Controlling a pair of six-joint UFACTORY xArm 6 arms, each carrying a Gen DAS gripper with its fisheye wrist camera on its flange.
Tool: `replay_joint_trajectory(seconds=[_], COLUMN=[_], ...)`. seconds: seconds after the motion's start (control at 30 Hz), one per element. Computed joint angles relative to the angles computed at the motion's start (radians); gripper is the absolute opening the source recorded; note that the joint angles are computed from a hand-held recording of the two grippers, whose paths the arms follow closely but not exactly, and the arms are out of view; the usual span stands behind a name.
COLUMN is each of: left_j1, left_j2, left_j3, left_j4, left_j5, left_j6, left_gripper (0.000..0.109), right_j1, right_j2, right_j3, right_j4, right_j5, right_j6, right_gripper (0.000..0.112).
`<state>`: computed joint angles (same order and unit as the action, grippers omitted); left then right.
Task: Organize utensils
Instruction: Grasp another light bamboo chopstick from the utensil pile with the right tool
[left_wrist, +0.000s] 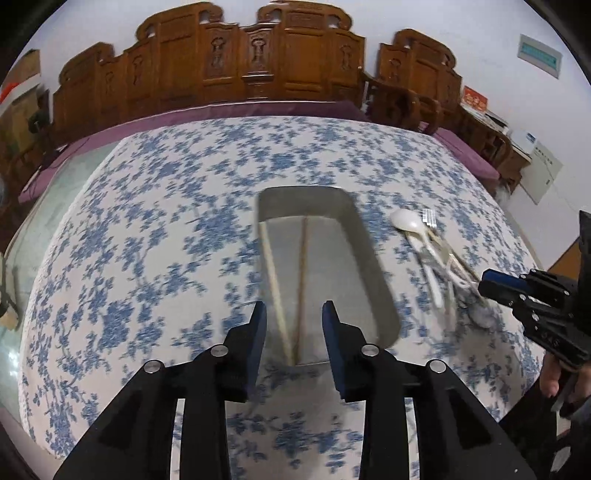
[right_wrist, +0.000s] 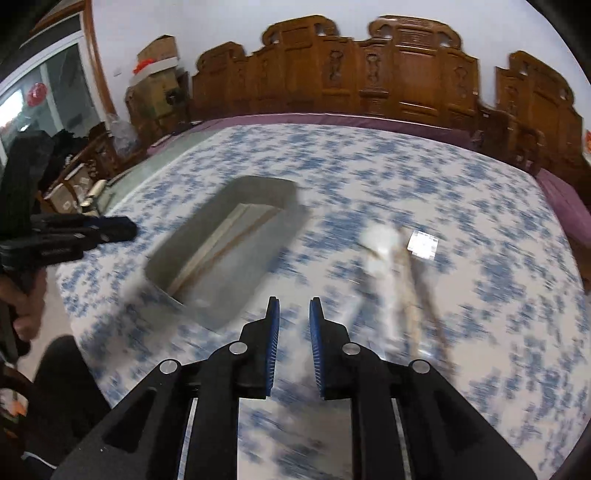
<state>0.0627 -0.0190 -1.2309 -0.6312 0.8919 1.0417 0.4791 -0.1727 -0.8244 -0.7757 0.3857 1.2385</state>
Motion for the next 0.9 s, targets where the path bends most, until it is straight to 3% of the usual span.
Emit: replay_joint_trajectory(seconds=[0.27,0.57,0.77,0.9], left_j1=[-0.080,-0.140,-0.166,-0.183], left_j2=[-0.103,-0.190,-0.209,-0.220], left_j3=[0.108,0.200,0.233,0.258], left_j4=[-0.039,-0.047,-0.034,-0.021], left_j5=[-0.002,-0.001,-0.011,-0.027], left_j6=[0.012,0.021,0.010,0.007], left_gripper=[0.054,0.057,0.057,0.057], right_j1=[-0.096,-0.147,-0.153,-0.163], right_j2=[-0.144,-0.084,-0.021,0.022], right_j3=[0.200,0.228,0.173,0.138], right_j4=[0.040,0.175,0.215,0.320], right_j5=[-0.019,-0.106,-0.087,-0.073], right_j6=[-0.029,-0.163,-0.228,-0.337], right_gripper=[0.022,0.022,0.022,0.019])
